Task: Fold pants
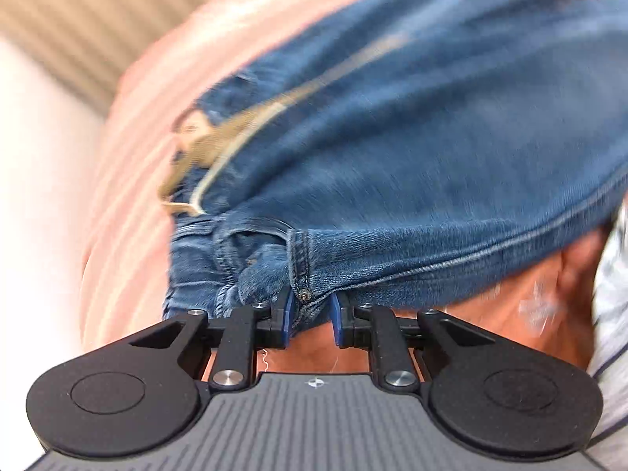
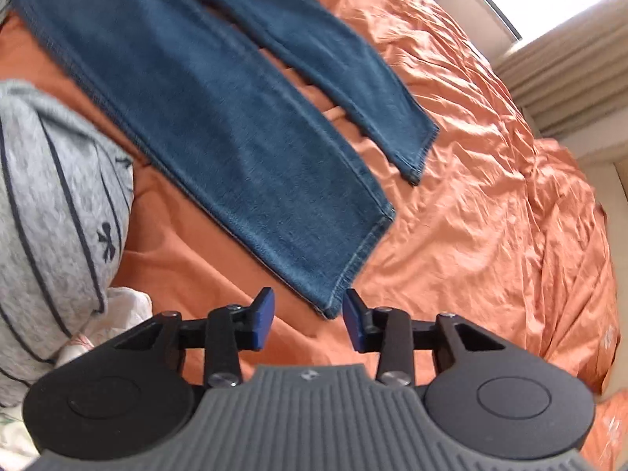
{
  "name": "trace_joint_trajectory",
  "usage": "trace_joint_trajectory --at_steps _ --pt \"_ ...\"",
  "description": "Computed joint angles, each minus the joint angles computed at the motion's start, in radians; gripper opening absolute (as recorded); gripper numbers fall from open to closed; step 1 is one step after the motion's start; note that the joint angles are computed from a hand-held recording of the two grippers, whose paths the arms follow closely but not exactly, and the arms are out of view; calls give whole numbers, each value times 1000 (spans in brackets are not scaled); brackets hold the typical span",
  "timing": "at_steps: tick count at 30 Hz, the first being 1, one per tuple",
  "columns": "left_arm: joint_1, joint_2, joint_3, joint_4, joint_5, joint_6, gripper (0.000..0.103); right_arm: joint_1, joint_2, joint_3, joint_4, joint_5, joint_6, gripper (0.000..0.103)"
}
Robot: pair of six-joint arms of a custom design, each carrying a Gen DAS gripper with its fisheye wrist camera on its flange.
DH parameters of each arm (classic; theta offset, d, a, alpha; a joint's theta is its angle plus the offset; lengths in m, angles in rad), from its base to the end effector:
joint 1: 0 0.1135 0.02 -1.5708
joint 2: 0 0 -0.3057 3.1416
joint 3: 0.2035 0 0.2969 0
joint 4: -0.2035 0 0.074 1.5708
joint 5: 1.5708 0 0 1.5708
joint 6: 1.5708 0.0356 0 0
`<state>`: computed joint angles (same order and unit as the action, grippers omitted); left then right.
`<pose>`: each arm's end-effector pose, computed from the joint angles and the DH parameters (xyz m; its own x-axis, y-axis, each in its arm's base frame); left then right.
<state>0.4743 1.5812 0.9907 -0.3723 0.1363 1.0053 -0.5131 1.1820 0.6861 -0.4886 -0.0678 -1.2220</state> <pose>0.3230 0.1604 0.2174 -0.7150 0.5732 -0.4003 0.4111 0.8078 0.4225 0.2181 -0.1201 0.2196 -0.6776 -0.6944 -0.2421 -0.5258 0.6876 -0.5007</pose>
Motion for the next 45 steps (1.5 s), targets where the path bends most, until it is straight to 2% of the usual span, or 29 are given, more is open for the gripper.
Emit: trace_joint_trajectory --at_steps 2,9,10,11,13,19,24,29,37,40,45 --pt "-1 -15 8 -6 3 -56 20 28 47 -44 94 7 -63 24" --pt "-30 -51 28 -46 -35 -170 20 86 191 -52 183 -5 -77 22" --pt "-30 -61 30 -55 -36 -181 20 91 198 -55 193 -2 -63 11" --pt "-28 -72 26 -61 -36 -196 20 91 194 -59 197 -6 -47 4" --pt "-29 -80 30 -68 -33 -222 19 77 177 -59 209 -31 -8 0" --pt "-34 -99 73 -70 -10 -310 19 27 78 42 155 -143 99 0" --pt "-70 -37 251 -121 -1 -381 18 77 159 260 109 -132 220 0" --pt "-139 115 508 -181 -46 -460 18 163 376 521 112 -28 316 0" --pt "-255 550 1025 -344 -209 -506 18 280 897 1058 7 140 431 0" --pt "-276 744 1263 -447 -244 -533 17 307 1096 1288 -77 182 460 0" --pt "-291 996 1588 -590 -285 -523 17 329 1395 1667 -235 211 502 0"
